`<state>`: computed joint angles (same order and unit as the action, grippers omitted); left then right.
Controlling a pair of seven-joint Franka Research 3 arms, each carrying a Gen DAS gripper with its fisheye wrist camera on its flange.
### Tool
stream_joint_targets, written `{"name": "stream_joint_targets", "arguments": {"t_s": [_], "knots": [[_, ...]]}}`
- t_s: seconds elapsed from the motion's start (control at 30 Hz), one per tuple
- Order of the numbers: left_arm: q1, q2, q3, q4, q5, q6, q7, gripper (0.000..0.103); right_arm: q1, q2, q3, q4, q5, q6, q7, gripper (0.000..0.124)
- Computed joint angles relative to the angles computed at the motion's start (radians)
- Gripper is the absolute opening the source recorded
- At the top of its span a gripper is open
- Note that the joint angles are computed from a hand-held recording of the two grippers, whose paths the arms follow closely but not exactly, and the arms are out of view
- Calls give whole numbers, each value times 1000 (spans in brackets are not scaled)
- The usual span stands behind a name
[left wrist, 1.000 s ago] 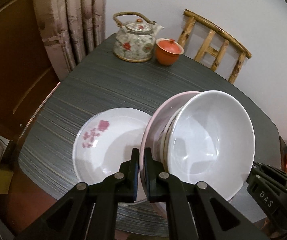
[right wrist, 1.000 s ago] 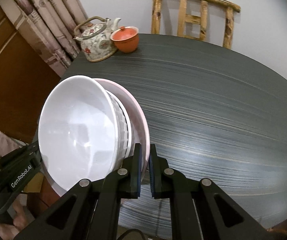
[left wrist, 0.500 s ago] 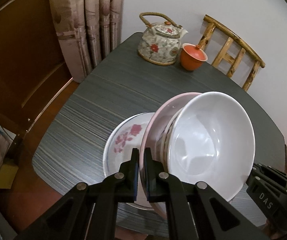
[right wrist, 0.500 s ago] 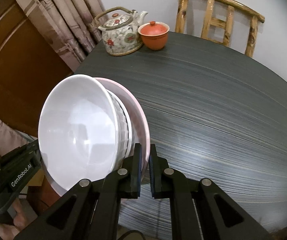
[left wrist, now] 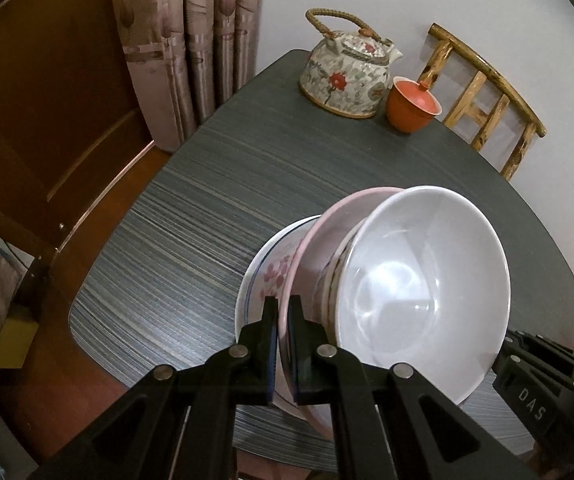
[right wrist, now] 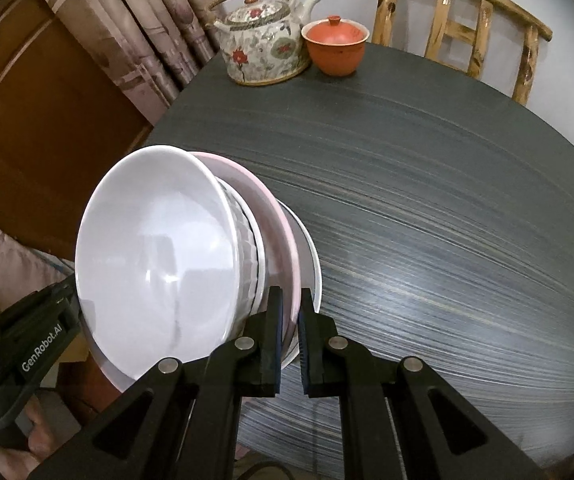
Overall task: Organize plates and bowls
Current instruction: 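Lower the nested bowls onto the blossom plate stack with both grippers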
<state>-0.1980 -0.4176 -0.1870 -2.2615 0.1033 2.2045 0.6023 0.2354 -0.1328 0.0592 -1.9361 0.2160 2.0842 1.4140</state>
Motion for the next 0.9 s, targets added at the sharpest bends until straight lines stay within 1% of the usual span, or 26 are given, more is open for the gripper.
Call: {"name": "stream_joint_targets", "arguments": {"t_s": [0.43,0.9], "knots": [[10,14,14,-14,-8,22,33,2,11,36,7,24,-23,-12,30,9],[21,6,9,-37,12,61,31,2,16,33,4,8,-2,37,23,11]]}}
